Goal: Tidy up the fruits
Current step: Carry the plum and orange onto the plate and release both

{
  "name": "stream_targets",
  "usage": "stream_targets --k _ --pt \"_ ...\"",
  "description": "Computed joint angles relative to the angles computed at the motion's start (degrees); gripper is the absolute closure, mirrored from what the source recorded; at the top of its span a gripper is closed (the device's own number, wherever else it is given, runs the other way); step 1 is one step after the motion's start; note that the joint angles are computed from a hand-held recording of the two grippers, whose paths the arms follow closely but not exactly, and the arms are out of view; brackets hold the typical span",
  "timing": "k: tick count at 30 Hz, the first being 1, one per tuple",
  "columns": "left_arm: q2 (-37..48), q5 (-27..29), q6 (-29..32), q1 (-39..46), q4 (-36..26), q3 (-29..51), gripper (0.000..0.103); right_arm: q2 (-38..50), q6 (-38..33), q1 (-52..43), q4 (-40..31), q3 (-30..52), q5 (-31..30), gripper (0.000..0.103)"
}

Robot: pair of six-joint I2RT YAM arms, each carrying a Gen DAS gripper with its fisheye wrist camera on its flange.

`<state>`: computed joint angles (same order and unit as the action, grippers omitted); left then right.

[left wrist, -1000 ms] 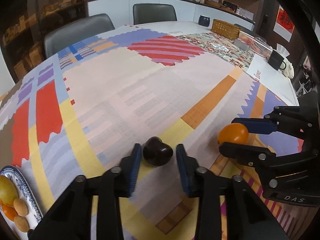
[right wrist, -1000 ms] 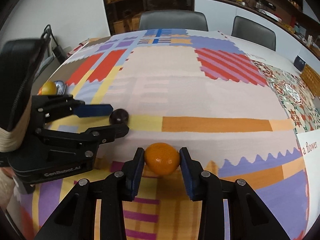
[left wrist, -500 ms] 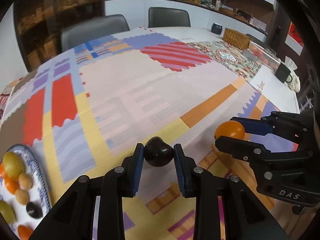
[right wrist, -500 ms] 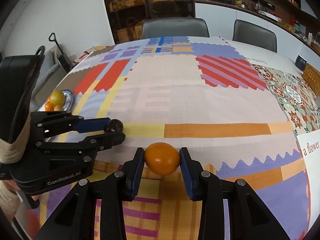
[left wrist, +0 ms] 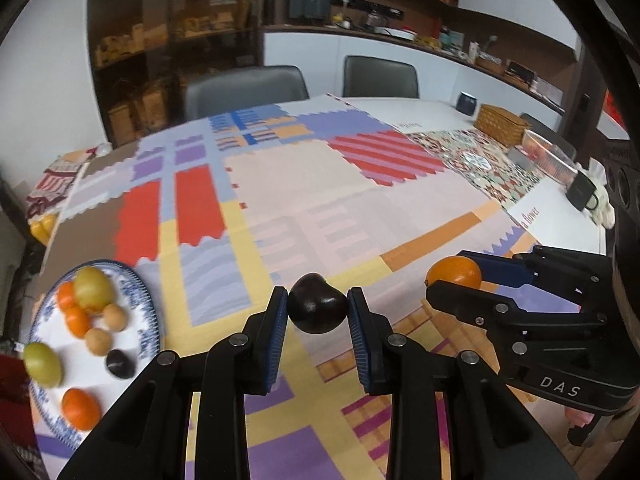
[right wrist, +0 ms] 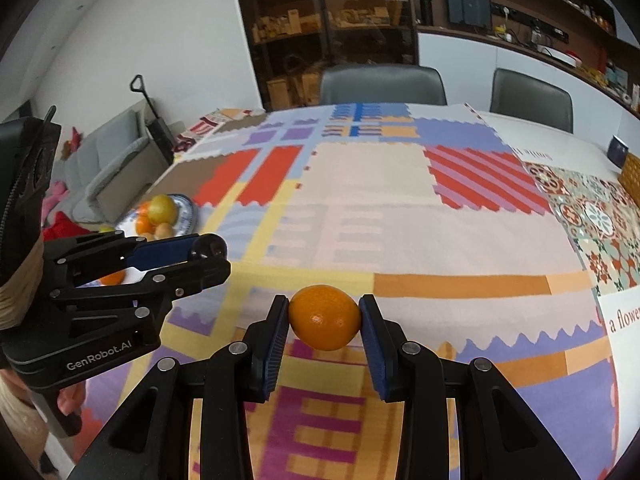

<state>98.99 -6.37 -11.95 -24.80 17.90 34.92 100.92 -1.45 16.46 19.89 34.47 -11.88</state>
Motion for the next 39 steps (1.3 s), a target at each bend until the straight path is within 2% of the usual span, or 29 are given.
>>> stream_targets --k 8,13,27,39 --pt "-9.22 -7.19 -5.3 -1.15 -2.67 -6.39 0.073 -3.54 0.04 2.26 0.52 -1.5 -1.32 0.066" --pt "-14.64 -9.07 -7.01 -0.84 -4.27 -9.63 0.073 -5.15 0.1 4.5 0.65 -1.72 -1.92 0.066" --pt "-31.84 -10.83 -6.39 6.8 -10.11 -16.85 0.073 -5.77 0.3 13.24 0.43 2.62 -1.31 0.066" --pt "-39.39 -7.58 -2.02 18.73 -12.02 -20.65 0.073 -0.93 -0.28 20.3 -0.09 9.96 0.38 0.066"
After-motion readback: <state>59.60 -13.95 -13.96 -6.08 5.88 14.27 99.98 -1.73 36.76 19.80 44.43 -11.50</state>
